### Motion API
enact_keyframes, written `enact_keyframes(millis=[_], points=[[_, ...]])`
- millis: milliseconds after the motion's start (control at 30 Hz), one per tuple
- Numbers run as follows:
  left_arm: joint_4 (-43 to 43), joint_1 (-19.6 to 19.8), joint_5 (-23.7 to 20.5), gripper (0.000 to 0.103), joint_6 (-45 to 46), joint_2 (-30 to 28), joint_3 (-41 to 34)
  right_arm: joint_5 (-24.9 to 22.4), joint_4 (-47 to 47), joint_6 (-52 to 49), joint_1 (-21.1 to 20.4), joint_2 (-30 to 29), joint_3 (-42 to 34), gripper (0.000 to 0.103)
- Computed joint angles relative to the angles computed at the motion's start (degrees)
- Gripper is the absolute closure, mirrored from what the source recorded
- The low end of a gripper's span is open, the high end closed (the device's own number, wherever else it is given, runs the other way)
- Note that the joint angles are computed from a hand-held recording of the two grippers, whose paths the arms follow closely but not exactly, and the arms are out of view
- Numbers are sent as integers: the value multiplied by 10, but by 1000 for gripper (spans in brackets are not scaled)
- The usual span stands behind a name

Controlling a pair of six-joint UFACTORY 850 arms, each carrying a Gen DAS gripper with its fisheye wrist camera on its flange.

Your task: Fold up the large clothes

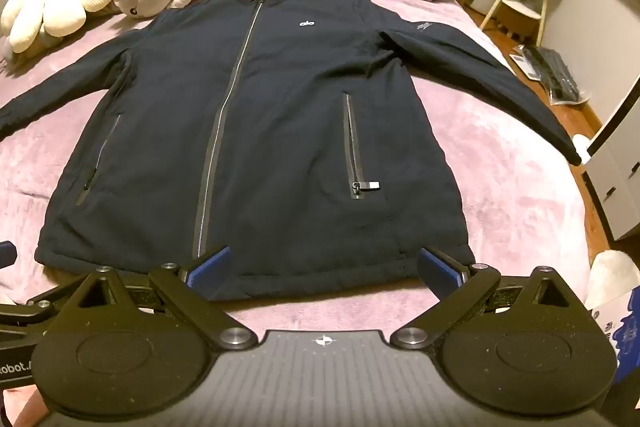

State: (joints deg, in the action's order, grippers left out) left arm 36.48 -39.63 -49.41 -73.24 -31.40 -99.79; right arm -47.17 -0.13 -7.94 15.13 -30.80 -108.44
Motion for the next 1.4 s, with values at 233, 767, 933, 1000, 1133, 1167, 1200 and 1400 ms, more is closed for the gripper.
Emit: enact_keyframes(millis=[233, 767, 933, 1000, 1133, 1167, 1200, 1400], points=[[-13, 3, -3, 0, 7, -2, -7, -1, 2, -4, -3, 3, 2, 4], [-39, 7, 5, 0, 17, -4, -8, -6, 1, 0, -1, -2, -4, 4], [-43, 9, 12, 0, 16, -2, -1, -8, 0, -1, -2, -4, -6, 4], [-44, 9, 13, 0, 16, -1, -1, -8, 2, -3, -2, -4, -6, 4], [-45, 9, 13, 0, 16, -1, 0, -10, 1, -2, -2, -5, -6, 4], [-46, 9, 13, 0, 16, -1, 0, -10, 1, -3, -2, -5, -6, 4], [-46, 9, 14, 0, 15, -1, 1, -9, 1, -3, -2, -5, -6, 4], [-46, 9, 14, 0, 15, -1, 2, -10, 1, -2, -1, -6, -6, 4]])
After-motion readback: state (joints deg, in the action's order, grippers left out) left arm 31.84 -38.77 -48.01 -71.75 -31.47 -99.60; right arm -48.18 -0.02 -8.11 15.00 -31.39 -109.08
